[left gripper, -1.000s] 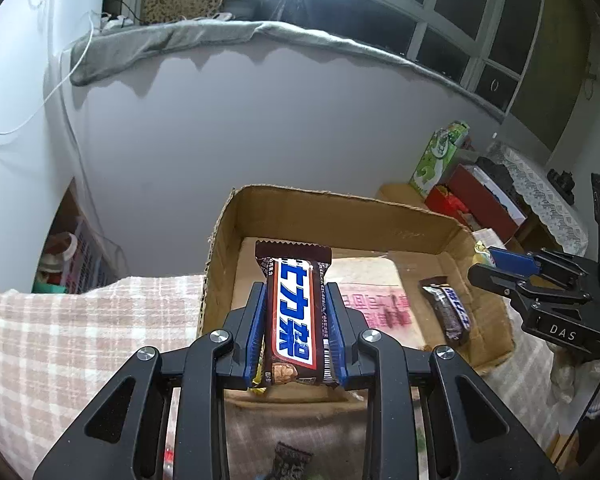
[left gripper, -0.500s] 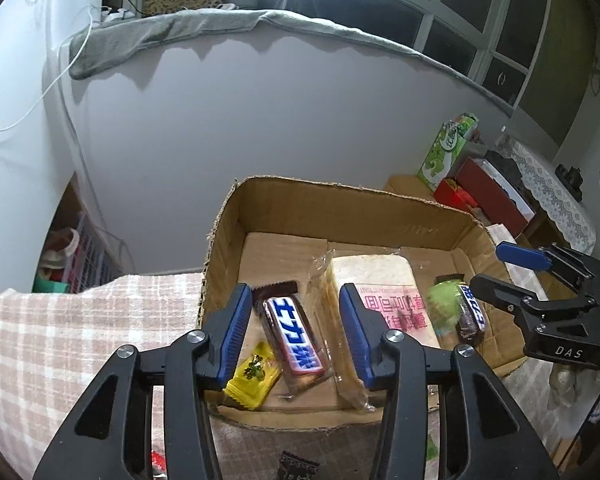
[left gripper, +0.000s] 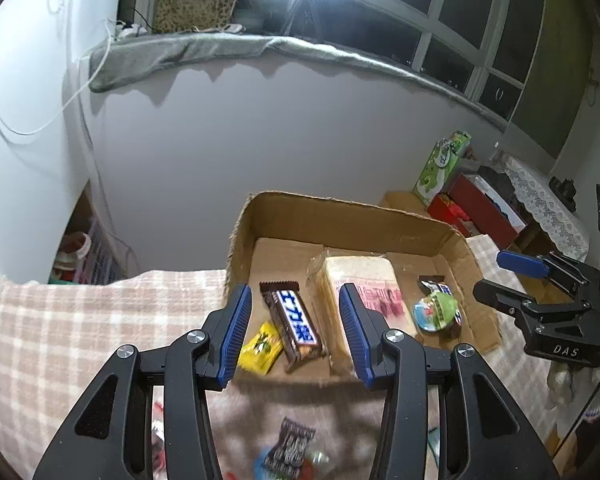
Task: Organize snacks
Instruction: 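Withdraw both open grippers from the box toward the remaining snacks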
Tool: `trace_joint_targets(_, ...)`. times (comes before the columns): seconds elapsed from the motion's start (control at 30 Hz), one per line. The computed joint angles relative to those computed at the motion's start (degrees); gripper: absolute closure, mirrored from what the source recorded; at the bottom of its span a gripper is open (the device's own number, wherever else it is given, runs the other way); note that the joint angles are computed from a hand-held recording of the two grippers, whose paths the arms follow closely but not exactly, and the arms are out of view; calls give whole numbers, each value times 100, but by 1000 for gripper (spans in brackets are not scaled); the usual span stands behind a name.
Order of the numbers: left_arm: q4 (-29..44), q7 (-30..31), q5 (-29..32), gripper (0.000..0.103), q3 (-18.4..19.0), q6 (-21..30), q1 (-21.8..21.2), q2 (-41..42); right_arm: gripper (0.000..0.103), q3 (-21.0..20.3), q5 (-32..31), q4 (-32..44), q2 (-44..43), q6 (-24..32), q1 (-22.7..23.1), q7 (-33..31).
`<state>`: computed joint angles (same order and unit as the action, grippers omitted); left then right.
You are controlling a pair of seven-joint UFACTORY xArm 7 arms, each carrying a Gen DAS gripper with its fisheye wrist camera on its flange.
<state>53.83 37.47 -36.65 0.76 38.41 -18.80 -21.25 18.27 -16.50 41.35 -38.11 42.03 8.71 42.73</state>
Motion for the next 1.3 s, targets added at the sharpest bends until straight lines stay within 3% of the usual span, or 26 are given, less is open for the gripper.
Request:
trace_joint_targets(0.5,-914,176,26,59,671,455,296,-1308,31,404,356,-274,-817,545,548,263)
trace_joint_targets(0.73,-1473,215,246,59,802,667,454,-1777,31,535,611,-526,-941,596,860,501)
trace_joint_targets(1.3,-1773,460,392,58,728,799,493,-1533,33,479,974,-974,-463,330,1465,1003)
